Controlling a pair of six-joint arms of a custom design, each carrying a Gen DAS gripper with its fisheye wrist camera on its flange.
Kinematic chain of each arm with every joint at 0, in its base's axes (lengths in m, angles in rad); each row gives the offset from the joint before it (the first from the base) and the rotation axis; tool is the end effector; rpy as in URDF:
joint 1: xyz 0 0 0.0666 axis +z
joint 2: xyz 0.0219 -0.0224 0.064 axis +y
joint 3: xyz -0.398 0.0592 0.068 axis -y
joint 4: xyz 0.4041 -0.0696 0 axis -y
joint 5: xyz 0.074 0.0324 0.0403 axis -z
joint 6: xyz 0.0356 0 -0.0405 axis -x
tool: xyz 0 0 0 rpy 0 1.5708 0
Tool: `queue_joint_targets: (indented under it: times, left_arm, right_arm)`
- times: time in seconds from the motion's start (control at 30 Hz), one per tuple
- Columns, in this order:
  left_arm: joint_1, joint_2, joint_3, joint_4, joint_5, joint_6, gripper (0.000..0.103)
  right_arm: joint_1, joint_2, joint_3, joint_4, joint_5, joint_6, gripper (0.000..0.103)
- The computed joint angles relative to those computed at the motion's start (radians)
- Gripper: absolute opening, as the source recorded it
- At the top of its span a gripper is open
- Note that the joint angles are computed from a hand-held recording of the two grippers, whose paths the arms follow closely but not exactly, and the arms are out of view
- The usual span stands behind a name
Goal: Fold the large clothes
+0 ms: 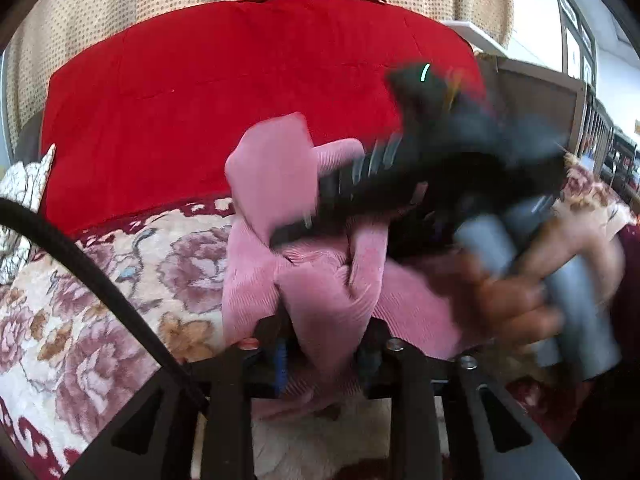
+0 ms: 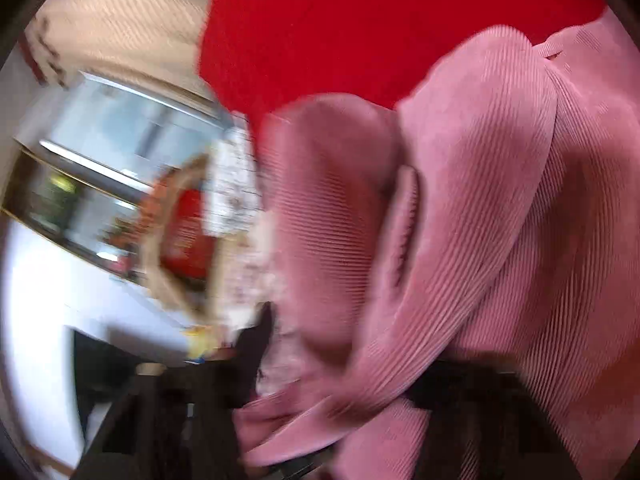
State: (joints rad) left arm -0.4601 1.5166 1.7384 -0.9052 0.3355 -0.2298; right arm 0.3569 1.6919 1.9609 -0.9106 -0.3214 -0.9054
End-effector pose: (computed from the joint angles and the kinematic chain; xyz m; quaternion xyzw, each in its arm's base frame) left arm 0.4836 -0.2532 0.5525 0.3686 0.8138 -0.1984 0.4031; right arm 0.5708 0.2244 0.5602 0.1700 0.8689 0.3765 0.2727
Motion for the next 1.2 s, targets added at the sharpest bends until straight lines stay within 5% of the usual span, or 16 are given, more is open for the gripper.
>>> queue_joint_targets:
  times: [0.03,0.1,0.2,0.27,0.33,0.43,0.5,0.67,0.93,1.03,1.13,1.2]
  left_arm:
    - [0.019,-0.004,0.009,-0.026,0.046,0.007,0.030]
    - [0.074,-0.027,0.002,-0.026,0.167,0.048,0.034]
    - [0.169,-0.047,-0.018,0.065,0.278,0.224,0.041]
    - [0.209,-0.010,0.011,0.060,0.317,0.361,0.040]
    - [0.216,0.049,0.060,-0.003,0.336,0.439,0.038]
    - [0.181,0.159,0.162,-0.193,0.397,0.447,0.022]
    - [0.168,0.185,0.172,-0.215,0.455,0.494,0.020]
    - [0.129,0.165,0.169,-0.167,0.521,0.470,0.019]
    - [0.018,0.137,0.210,-0.038,0.620,0.479,0.018]
    - [-0.057,0.157,0.261,-0.089,0.634,0.402,0.018]
    - [-0.129,0.226,0.342,-0.239,0.547,0.290,0.018]
    - [-0.143,0.270,0.388,-0.314,0.482,0.274,0.002]
  right_arm:
    - [0.001,0.012,0.012,-0.031,0.013,0.015,0.020]
    - [-0.004,-0.023,-0.070,0.057,0.016,-0.006,0.019]
    - [-0.007,-0.041,-0.099,0.087,0.011,0.000,0.018]
    - [0.001,-0.049,-0.113,0.104,0.037,0.022,0.018]
    - [0.010,-0.045,-0.101,0.098,0.063,0.033,0.018]
    - [0.015,-0.060,-0.123,0.138,0.088,0.039,0.018]
    - [0.018,-0.077,-0.140,0.172,0.101,0.032,0.018]
    - [0.009,-0.145,-0.214,0.284,0.123,0.008,0.018]
    - [0.001,-0.331,-0.292,0.318,0.256,0.053,0.017]
    - [-0.020,-0.451,-0.389,0.339,0.322,0.055,0.017]
    - [-0.081,-0.542,-0.488,0.299,0.346,-0.002,0.017]
    - [-0.165,-0.552,-0.548,0.254,0.212,-0.099,0.017]
